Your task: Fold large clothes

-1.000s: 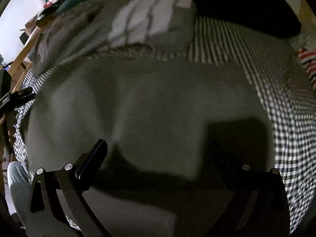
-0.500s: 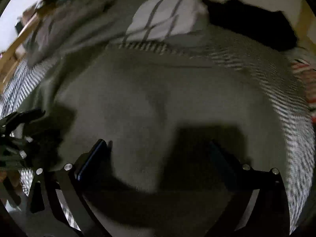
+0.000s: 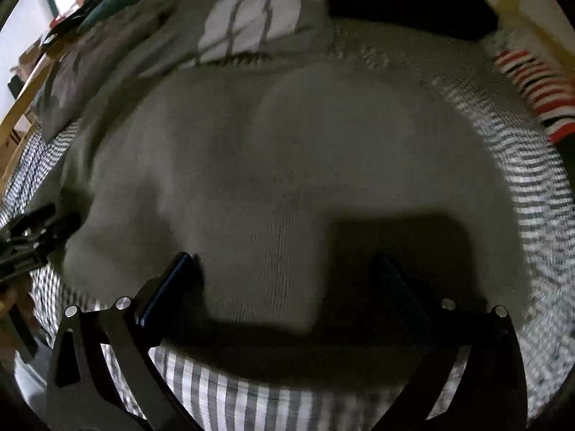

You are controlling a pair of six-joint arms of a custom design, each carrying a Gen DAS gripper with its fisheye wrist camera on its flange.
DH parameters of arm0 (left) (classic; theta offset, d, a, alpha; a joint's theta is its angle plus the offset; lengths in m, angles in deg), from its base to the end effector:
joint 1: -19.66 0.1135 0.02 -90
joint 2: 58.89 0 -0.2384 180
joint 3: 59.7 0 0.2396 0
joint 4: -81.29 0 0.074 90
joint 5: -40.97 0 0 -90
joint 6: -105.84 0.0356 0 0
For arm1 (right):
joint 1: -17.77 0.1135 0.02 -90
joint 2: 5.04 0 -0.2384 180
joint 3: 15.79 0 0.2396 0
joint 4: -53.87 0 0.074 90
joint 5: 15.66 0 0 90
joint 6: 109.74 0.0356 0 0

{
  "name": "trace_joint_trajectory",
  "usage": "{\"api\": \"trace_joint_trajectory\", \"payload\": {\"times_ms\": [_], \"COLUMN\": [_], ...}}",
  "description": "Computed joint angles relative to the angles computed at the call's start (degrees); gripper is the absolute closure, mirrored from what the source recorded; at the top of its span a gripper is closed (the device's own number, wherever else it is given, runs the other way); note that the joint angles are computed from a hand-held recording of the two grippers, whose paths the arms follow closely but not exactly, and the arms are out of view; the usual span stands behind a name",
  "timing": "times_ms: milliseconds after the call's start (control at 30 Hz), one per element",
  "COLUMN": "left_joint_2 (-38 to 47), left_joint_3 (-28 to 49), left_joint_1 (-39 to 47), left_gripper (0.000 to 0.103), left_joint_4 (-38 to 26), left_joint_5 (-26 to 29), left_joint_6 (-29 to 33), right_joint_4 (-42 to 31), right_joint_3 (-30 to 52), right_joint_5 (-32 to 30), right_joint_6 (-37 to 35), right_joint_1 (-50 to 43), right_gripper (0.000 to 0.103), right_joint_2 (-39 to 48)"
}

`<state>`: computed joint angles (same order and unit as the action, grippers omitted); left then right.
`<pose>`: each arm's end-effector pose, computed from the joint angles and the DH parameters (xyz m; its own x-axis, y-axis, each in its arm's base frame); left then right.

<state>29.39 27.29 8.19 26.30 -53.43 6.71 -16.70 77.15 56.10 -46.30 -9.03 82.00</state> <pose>0.3075 -0.0596 0.2553 -0.8297 0.0069 -0.5582 0.0252 0.9994 -0.0251 0.2658 -0.1218 0.2788 -0.8597 -0.0415 -0.5092 -0.0846 0.9945 0.0618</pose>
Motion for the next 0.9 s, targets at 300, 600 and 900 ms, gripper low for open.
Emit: {"api": "trace_joint_trajectory", "payload": {"times_ms": [300, 600, 900], "left_joint_2": [-3.29, -24.42, -27.52], "left_joint_3": [-10.22, -27.33, -36.22], "left_joint_1": [-0.16, 13.87, 17.4], "left_gripper": [0.004, 0.004, 0.004], "left_joint_4": [7.67, 12.61, 19.71], "left_joint_5": [-1.0, 22.7, 30.16], "left_joint_6": [-0.27, -15.45, -29.14], "right_joint_4": [8.82, -7.52, -15.81], "right_joint_3": [-12.39, -12.95, -13.15], "right_joint_5": [-2.98, -37.53, -43.54], "right_joint_6": [-0.59, -2.43, 0.03], "right_joint_1": [-2.69, -29.52, -32.03], "right_gripper": [0.002, 0.002, 0.002], "right_joint_2": [-2.47, -2.8, 9.59]}}
